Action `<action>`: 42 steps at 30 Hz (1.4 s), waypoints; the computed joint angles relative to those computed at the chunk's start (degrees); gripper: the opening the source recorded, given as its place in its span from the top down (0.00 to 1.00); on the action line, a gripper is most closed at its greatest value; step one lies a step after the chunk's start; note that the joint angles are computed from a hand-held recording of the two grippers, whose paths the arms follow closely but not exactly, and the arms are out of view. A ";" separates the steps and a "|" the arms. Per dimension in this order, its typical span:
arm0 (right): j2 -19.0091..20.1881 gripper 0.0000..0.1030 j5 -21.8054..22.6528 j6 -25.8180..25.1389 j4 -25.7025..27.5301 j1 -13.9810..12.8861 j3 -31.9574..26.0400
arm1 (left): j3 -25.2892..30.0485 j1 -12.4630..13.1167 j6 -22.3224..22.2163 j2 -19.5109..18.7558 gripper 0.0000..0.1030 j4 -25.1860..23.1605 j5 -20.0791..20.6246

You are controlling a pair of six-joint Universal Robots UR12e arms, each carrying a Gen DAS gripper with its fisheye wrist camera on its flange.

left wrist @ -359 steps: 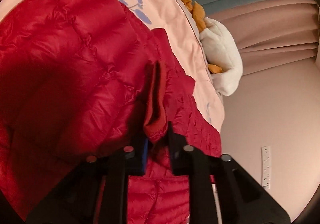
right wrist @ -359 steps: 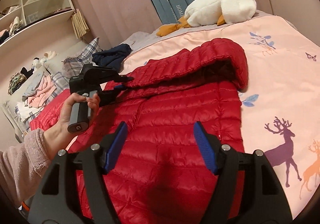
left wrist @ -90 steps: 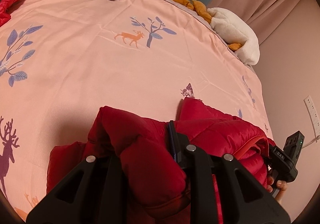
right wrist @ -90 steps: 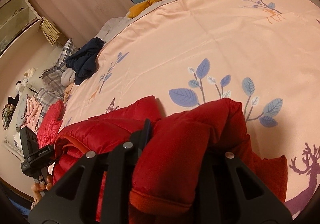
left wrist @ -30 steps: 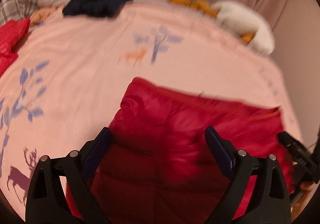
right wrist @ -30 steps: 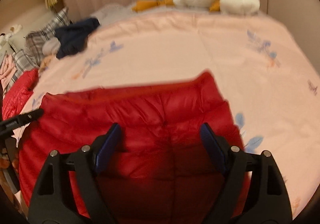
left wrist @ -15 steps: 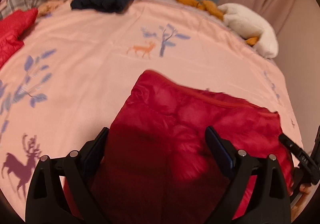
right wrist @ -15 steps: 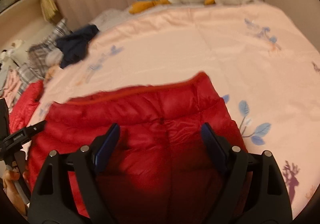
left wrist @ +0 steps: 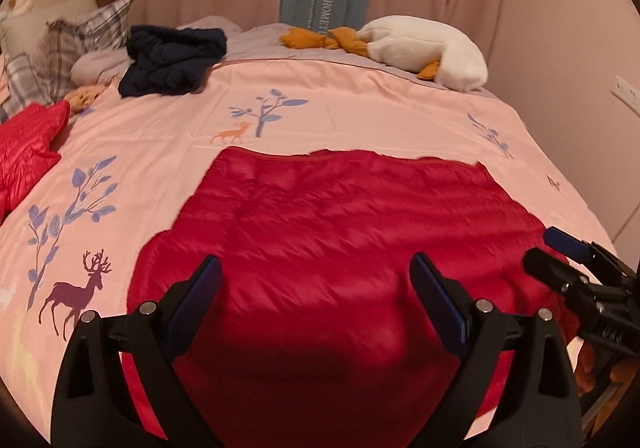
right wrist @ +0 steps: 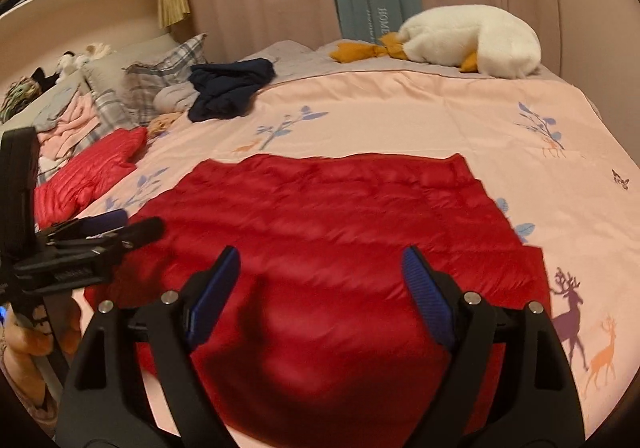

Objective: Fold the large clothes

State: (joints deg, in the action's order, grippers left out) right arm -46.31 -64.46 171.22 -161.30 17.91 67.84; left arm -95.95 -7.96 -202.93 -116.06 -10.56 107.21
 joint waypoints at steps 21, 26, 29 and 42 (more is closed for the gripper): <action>-2.02 0.18 -8.14 5.94 -0.43 -2.48 6.25 | -3.96 -0.27 -3.88 1.75 0.08 -5.22 3.43; -3.20 0.18 -11.91 8.29 -1.29 -2.72 7.64 | -5.87 -0.32 -5.08 3.28 0.08 -6.08 5.13; -4.03 0.18 -12.56 9.03 -2.64 -2.92 8.85 | -6.87 -0.75 -5.86 4.30 0.08 -6.48 6.50; -5.78 0.18 -1.97 1.95 -5.35 -0.45 11.88 | -6.14 -3.22 -2.37 3.45 0.08 -2.02 3.86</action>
State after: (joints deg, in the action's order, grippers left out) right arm -52.09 -66.43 173.17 -166.65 17.45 79.72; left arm -102.08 -11.19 -205.30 -112.61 -12.58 111.07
